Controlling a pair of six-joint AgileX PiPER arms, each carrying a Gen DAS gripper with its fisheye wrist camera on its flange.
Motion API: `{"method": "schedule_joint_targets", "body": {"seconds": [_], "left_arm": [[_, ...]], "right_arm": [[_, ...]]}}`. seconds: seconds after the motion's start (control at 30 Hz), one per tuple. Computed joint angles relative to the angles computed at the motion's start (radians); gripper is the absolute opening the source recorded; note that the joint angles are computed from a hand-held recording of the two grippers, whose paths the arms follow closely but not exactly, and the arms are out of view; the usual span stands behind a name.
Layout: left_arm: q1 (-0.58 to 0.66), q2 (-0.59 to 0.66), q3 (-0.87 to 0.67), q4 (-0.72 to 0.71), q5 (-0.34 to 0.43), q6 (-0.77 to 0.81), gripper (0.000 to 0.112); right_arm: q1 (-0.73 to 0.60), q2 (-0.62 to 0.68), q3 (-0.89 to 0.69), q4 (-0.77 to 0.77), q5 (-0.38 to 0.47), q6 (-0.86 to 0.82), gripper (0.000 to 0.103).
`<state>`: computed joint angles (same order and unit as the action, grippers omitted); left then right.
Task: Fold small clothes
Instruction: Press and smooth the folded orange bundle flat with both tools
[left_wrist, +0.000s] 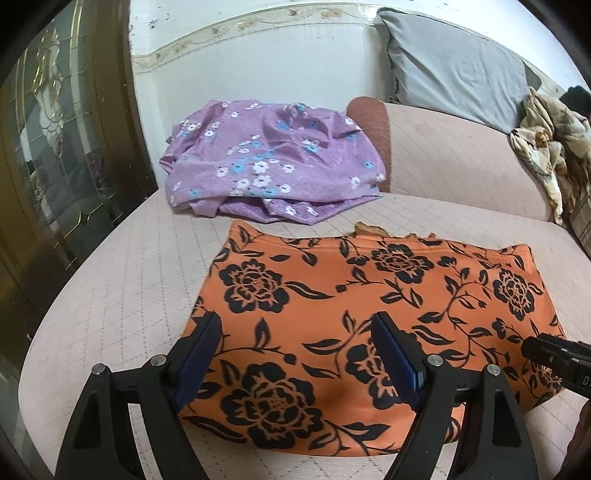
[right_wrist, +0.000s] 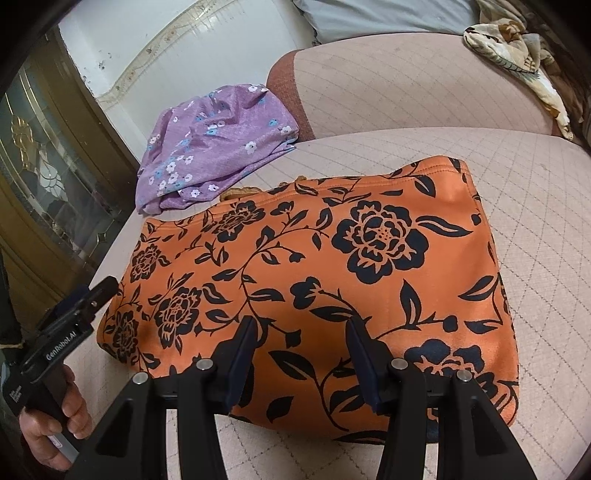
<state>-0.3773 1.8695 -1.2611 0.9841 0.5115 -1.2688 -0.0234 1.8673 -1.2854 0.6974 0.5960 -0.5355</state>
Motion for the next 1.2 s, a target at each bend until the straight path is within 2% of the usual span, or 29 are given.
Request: {"method": "schedule_joint_targets", "body": {"seconds": [1.03, 1.2], "left_arm": [[0.013, 0.019, -0.014, -0.018, 0.001, 0.030, 0.084], [0.026, 0.037, -0.037, -0.119, 0.004, 0.117, 0.084]], "right_arm": [[0.004, 0.023, -0.016, -0.022, 0.007, 0.024, 0.054], [0.002, 0.018, -0.014, -0.032, 0.001, 0.030, 0.054]]}}
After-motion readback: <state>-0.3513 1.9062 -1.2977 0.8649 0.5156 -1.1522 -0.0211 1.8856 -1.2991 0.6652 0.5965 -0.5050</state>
